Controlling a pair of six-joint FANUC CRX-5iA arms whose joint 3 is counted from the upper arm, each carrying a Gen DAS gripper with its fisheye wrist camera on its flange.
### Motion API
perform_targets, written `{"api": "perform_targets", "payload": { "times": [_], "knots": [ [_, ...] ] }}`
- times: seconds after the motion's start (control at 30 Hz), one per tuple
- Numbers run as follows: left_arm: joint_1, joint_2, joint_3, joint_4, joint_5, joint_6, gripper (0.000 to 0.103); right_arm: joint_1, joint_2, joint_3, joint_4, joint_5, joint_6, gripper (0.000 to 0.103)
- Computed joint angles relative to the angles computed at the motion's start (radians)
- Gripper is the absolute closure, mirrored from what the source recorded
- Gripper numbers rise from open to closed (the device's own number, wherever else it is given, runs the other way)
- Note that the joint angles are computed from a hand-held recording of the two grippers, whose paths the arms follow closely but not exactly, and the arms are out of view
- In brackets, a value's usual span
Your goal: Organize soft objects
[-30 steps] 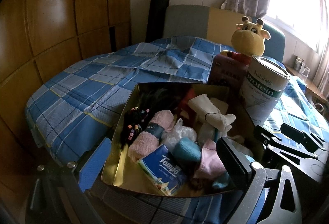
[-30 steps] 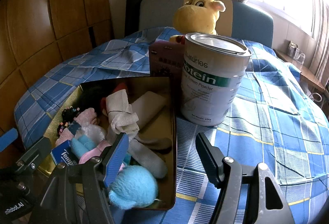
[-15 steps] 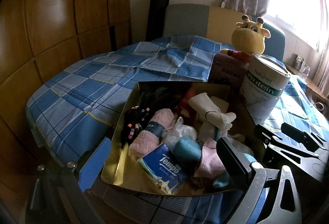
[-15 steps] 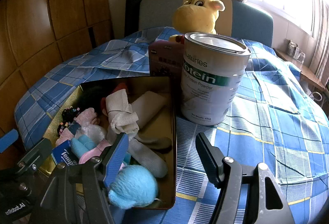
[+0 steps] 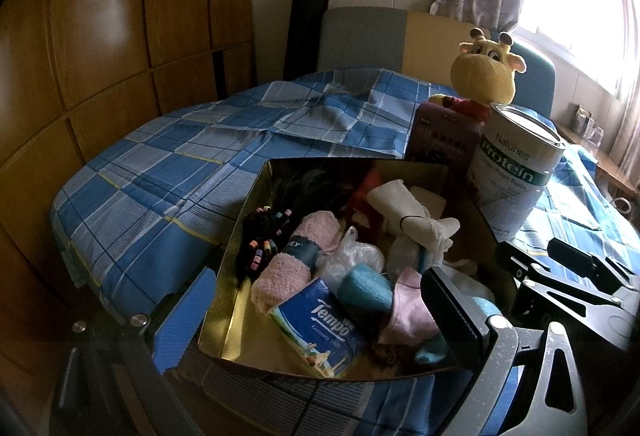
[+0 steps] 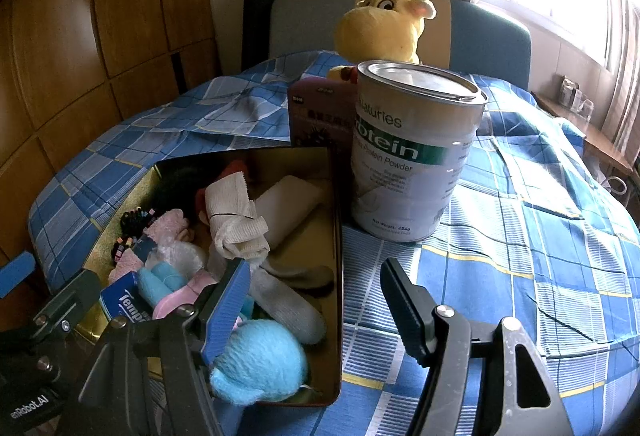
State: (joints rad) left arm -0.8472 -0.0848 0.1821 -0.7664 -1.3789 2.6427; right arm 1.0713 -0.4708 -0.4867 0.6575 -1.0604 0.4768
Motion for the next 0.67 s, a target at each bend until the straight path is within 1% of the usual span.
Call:
{"api": "perform_targets", "payload": {
  "times": [0.4,0.47,0.57,0.67],
  "knots": [
    [0.002,0.001,0.000,0.007,0.002,-0.011,0.000,0.003,0.000,-0.002,0.000,-0.004,-0.007,0.035],
    [-0.010,0.003,0.002,-0.014,-0.007,-0.003,0.000,0.003,0.000,-0.002,0.000,-0.005,-0.008,0.035],
    [-0.020,0.002,-0.001,-0.031,-0.003,0.005,0.001,0.001,0.003,-0.001,-0.001,-0.004,-0.010,0.035],
    [-0.007,-0.001,-0.005,-0.015,0.010,-0.002,0.001,0.000,0.001,-0.003,0.000,-0.002,-0.014,0.035]
  ]
}}
